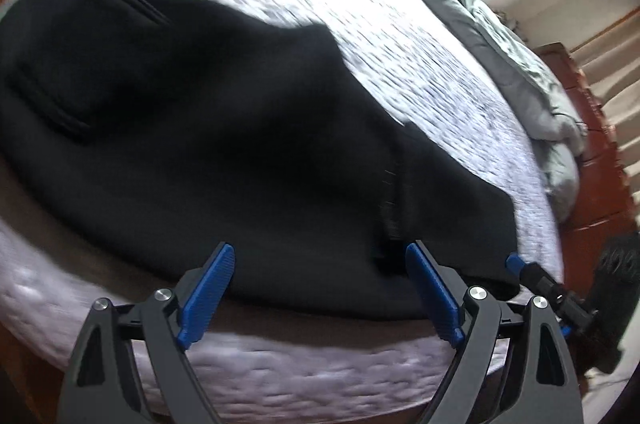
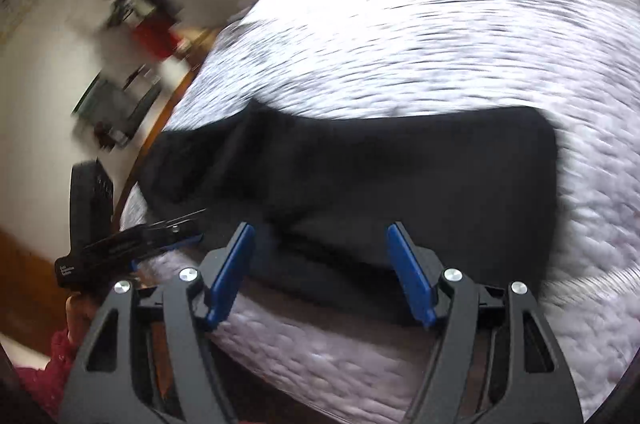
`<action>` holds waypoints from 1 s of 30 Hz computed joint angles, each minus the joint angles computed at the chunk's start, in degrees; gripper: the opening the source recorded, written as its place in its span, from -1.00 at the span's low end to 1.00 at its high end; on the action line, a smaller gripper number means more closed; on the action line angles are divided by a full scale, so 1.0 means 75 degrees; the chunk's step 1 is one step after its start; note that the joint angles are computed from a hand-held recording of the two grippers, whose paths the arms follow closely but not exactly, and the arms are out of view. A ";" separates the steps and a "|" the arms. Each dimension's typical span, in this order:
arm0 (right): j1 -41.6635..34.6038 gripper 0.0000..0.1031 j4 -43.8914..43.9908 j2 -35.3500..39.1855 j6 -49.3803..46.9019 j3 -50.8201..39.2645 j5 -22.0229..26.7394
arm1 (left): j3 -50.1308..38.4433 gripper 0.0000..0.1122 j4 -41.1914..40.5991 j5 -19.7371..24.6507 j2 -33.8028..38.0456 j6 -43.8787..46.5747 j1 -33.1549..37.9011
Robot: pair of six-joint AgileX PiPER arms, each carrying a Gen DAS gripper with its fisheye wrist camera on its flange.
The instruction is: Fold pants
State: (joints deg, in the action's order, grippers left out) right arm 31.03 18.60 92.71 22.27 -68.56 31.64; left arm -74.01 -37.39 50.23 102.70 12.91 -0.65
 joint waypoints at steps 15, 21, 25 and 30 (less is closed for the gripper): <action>-0.0644 0.34 -0.0692 -0.1840 0.1027 0.2160 -0.0712 | -0.1989 -0.13 0.0255 0.0782 0.1706 -0.1540 -0.1364; -0.0644 0.34 -0.0762 -0.1804 0.1108 0.2145 -0.0717 | -0.1478 -0.73 0.0495 0.0265 0.1219 -0.1321 -0.1287; -0.0731 0.34 -0.0836 -0.1778 0.1080 0.1975 -0.0529 | -0.1004 -0.75 0.2023 -0.0550 0.0327 -0.1693 -0.1464; -0.0475 0.34 -0.1689 -0.1040 0.1453 0.1042 0.0275 | -0.0956 -0.75 0.3020 -0.0600 0.0426 -0.1771 -0.1358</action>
State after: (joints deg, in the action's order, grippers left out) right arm 27.47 5.93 84.91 33.17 -60.74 33.70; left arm -81.18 -14.74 45.73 105.89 -0.37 -10.84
